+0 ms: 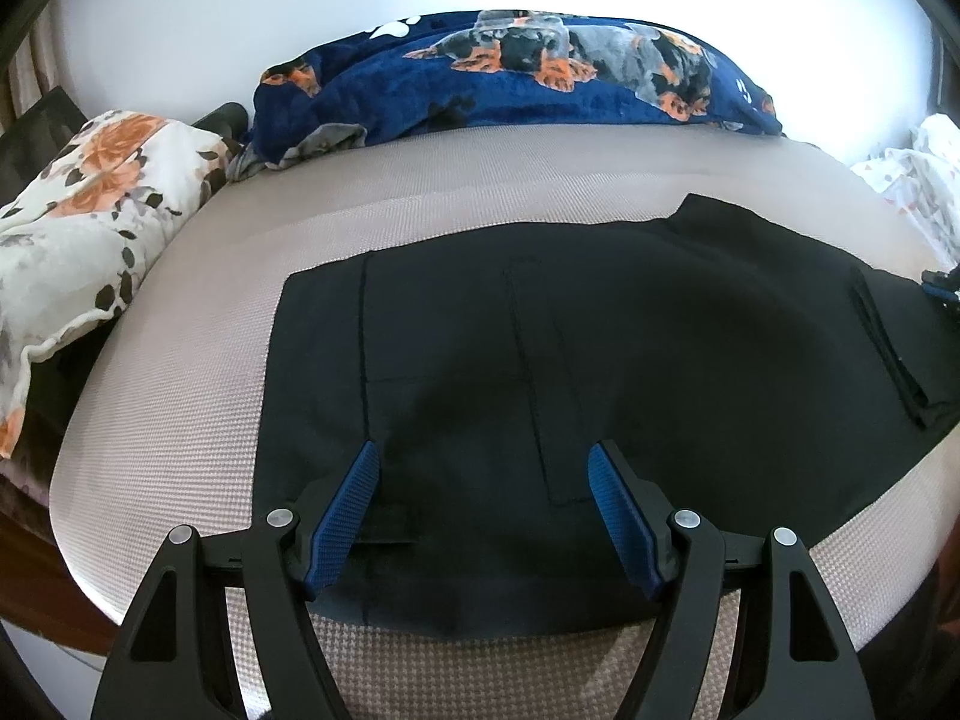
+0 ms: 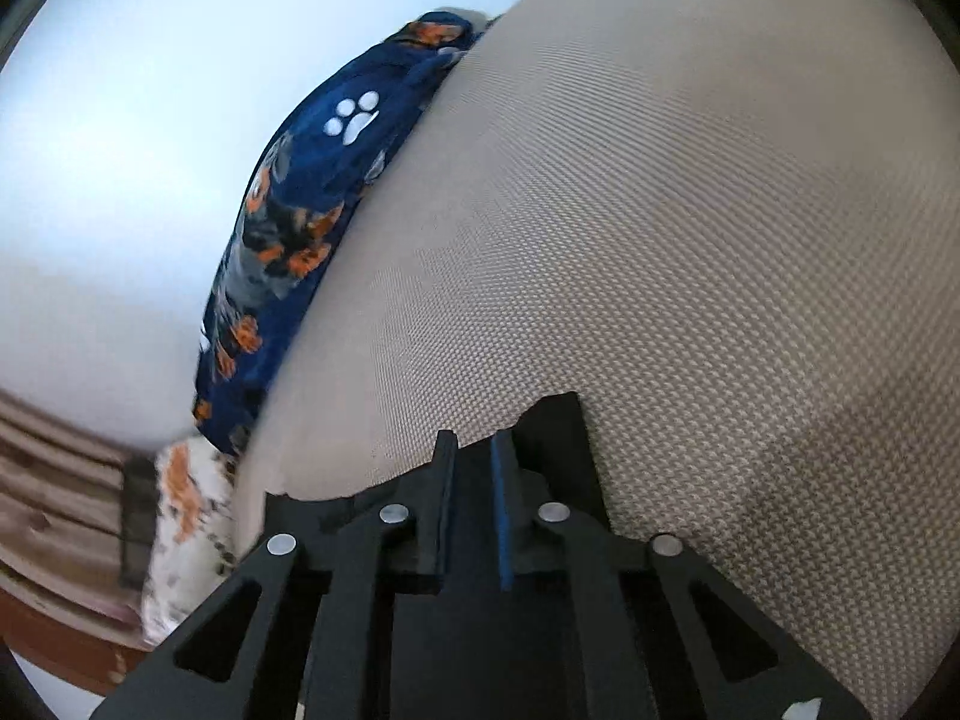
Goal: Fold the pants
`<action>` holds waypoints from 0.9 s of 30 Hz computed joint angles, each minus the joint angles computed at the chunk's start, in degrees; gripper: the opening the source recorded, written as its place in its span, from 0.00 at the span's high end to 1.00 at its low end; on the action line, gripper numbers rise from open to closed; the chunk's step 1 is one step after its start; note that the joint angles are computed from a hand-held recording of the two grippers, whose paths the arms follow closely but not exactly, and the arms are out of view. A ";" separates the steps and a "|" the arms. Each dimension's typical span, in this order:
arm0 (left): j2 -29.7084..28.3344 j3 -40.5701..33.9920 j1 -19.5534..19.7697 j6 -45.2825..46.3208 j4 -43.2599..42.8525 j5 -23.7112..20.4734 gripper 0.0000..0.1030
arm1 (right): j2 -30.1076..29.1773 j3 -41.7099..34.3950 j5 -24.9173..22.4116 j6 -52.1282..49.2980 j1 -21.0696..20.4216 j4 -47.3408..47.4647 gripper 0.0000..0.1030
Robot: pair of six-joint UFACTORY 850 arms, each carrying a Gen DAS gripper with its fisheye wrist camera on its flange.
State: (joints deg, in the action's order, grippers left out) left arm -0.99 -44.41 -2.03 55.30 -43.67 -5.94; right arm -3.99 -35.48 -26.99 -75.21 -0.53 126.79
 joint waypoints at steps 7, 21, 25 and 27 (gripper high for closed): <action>0.35 -0.06 0.40 6.11 -6.25 -0.37 0.29 | 3.59 4.60 -11.65 -2.66 -3.18 3.32 0.77; 0.90 0.04 0.82 3.65 -4.63 0.86 0.29 | 6.98 7.03 -6.04 -8.77 2.18 2.67 0.76; 1.19 0.38 0.85 3.03 -3.82 2.09 0.29 | 9.85 5.14 1.83 -14.45 6.40 7.25 0.74; 1.08 0.36 0.76 -3.42 2.75 2.75 0.29 | 10.34 2.95 8.01 -17.50 9.61 8.72 0.72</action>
State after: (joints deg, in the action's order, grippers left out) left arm 0.09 -44.05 -1.27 51.88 -40.92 -3.19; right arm 6.36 -32.53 -18.98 -92.71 9.08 135.51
